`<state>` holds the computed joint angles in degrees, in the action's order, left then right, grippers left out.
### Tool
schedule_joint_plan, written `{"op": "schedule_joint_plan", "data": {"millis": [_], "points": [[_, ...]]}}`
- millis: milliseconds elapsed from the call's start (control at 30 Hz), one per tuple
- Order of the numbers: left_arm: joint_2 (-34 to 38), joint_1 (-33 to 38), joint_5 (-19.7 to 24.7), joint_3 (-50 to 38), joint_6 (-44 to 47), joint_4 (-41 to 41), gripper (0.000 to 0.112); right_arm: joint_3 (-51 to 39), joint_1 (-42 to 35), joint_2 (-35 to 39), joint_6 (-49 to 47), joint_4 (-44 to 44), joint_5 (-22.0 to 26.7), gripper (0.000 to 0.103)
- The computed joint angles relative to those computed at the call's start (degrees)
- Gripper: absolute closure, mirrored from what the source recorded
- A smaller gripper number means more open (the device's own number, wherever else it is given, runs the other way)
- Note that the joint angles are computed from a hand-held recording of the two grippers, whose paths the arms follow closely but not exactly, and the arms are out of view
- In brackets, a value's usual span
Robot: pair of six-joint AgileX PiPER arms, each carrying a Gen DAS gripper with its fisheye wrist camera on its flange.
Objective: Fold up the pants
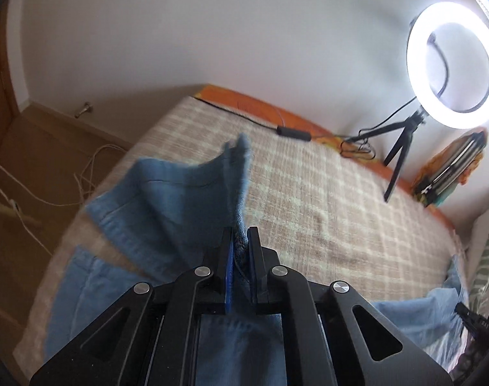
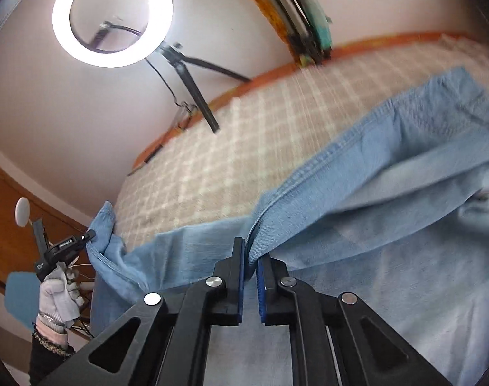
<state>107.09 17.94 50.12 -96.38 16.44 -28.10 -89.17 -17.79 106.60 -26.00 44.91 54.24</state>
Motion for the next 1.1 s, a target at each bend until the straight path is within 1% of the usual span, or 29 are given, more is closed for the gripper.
{"op": "schedule_joint_plan", "data": {"millis": [167,233,267,333,367,433,467,500,533,567,600,633,667,700,733,767,833,900,933,967,1000,1033,1067,1100], "points": [[-12.1,10.9,-0.9,18.8,15.2,-18.2,0.106,7.6,-1.8,-10.0,-10.0,4.3,-1.5,0.099],[-15.5,14.5,-2.0,26.0,20.2,-23.7,0.106,12.1,-1.5,-14.1,-13.3,4.9,-2.6,0.099],[-16.8,16.7,-1.7,29.9,22.8,-26.3,0.106,14.9,-1.2,-16.2,-15.0,4.8,-3.6,0.099],[-16.7,19.5,-0.3,33.6,26.3,-28.8,0.106,19.4,-0.5,-18.9,-16.7,4.3,-5.4,0.099],[-16.1,19.9,-0.4,34.4,27.1,-29.2,0.106,21.8,-0.6,-19.7,-17.8,4.6,-5.9,0.099],[-15.1,22.4,-1.1,36.6,28.2,-30.7,0.106,23.9,-1.9,-20.0,-18.7,5.0,-4.6,0.099],[-13.7,23.9,-1.0,36.8,27.8,-32.0,0.102,24.7,-2.4,-19.2,-19.0,5.3,-4.3,0.099],[-12.9,24.5,-0.8,36.7,27.3,-32.3,0.094,25.2,-3.1,-19.2,-18.9,5.1,-3.8,0.099],[-11.9,25.3,-1.0,36.2,26.9,-32.1,0.076,25.6,-3.4,-18.8,-19.0,5.1,-3.7,0.099],[-11.2,25.5,-1.6,35.8,26.0,-31.6,0.073,25.8,-3.6,-18.5,-19.3,5.3,-3.6,0.099],[-10.6,25.8,-1.5,35.5,25.8,-31.9,0.072,25.7,-3.8,-18.0,-19.9,5.4,-3.5,0.099],[-9.9,26.1,-0.9,35.0,25.7,-32.2,0.072,25.8,-4.0,-17.9,-20.3,5.5,-3.2,0.097],[-9.5,26.4,-0.4,34.8,25.7,-32.7,0.069,25.8,-4.0,-17.6,-20.4,5.8,-3.1,0.094],[-8.9,26.6,0.1,34.5,26.1,-33.9,0.065,25.6,-4.1,-17.3,-20.5,6.0,-2.9,0.093],[-8.4,26.9,0.6,34.0,26.1,-34.3,0.06,25.3,-4.1,-17.1,-20.3,5.9,-2.5,0.087],[-8.0,26.5,0.4,33.4,25.2,-34.3,0.059,24.8,-3.9,-16.6,-19.9,5.7,-2.1,0.074],[-7.2,25.0,-1.2,31.0,22.1,-32.2,0.059,23.9,-3.9,-15.5,-18.5,6.0,-1.2,0.06],[-5.7,23.8,-2.4,28.9,19.2,-30.9,0.059,22.9,-4.1,-14.5,-16.5,6.1,-0.2,0.052],[-5.2,23.8,-2.6,28.2,18.7,-30.7,0.059,22.5,-4.2,-14.0,-15.4,6.1,-0.2,0.042],[-4.6,23.7,-3.0,27.1,17.4,-29.6,0.062,22.1,-4.3,-13.6,-14.4,6.2,-0.1,0.038],[-4.5,23.7,-3.6,26.7,16.7,-28.8,0.064,21.4,-4.5,-12.9,-12.9,5.9,0.0,0.038],[-4.1,23.2,-4.4,25.8,15.2,-27.5,0.073,20.6,-4.9,-11.9,-11.5,6.0,0.2,0.038],[-3.7,23.1,-4.6,25.1,14.4,-26.5,0.092,19.7,-5.3,-10.9,-10.0,6.0,0.6,0.038],[-2.9,23.2,-4.0,24.0,14.5,-26.2,0.102,18.3,-5.8,-9.5,-8.1,6.0,1.1,0.039]]}}
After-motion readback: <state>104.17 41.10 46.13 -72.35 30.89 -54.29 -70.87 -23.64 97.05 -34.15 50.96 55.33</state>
